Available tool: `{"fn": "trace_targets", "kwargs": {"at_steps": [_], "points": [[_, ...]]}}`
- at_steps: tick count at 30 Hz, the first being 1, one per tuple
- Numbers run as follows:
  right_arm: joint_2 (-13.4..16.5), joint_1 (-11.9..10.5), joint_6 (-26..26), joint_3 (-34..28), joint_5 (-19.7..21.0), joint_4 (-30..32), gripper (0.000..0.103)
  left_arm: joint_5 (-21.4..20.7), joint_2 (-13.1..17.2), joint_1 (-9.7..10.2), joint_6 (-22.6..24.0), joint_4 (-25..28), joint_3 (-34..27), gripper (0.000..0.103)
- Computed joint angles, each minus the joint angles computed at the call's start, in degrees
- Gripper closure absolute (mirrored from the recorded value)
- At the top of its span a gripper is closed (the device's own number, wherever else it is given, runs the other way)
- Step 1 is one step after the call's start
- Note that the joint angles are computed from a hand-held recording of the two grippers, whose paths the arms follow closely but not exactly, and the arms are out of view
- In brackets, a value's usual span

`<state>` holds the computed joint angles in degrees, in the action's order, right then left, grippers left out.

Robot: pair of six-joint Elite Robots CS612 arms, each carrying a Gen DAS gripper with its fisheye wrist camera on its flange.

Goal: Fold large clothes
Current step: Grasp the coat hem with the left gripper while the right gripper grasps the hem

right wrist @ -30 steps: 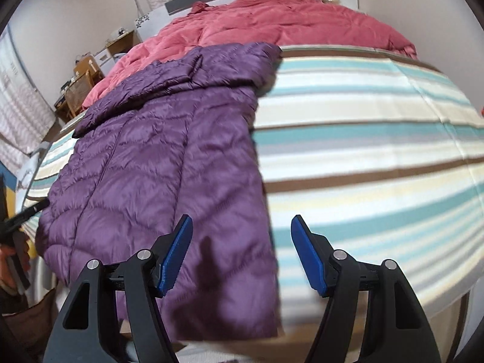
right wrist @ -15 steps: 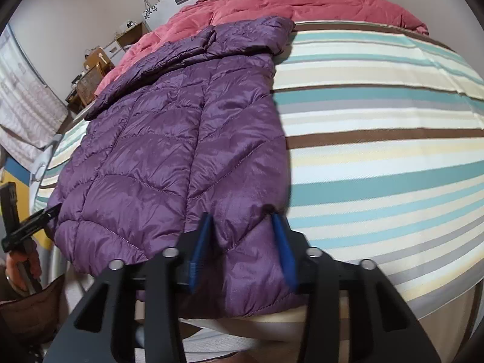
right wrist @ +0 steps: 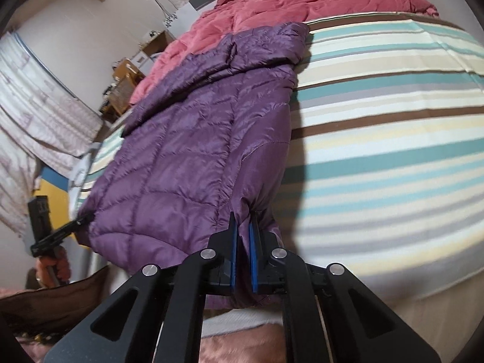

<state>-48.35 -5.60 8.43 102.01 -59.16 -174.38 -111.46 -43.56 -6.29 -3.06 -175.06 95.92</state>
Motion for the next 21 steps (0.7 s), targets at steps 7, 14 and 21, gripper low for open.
{"fn": "trace_targets", "kwargs": {"at_steps": [7,14,21], "points": [[-0.86,-3.03,6.28,1.86,12.4,-5.31,0.098,-7.16,-2.93,1.9,-1.51,-0.78,1.94,0.096],[3.04,-3.58,14.02,-4.42,14.21,-11.82,0.098,-8.02,-0.31,2.43,-4.38,-2.39,-4.79,0.096],[9.43,-3.74,25.44,-14.15,14.18,-14.75,0.098,-8.66,4.48,2.73,-8.56,-0.6,-14.37,0.095]]}}
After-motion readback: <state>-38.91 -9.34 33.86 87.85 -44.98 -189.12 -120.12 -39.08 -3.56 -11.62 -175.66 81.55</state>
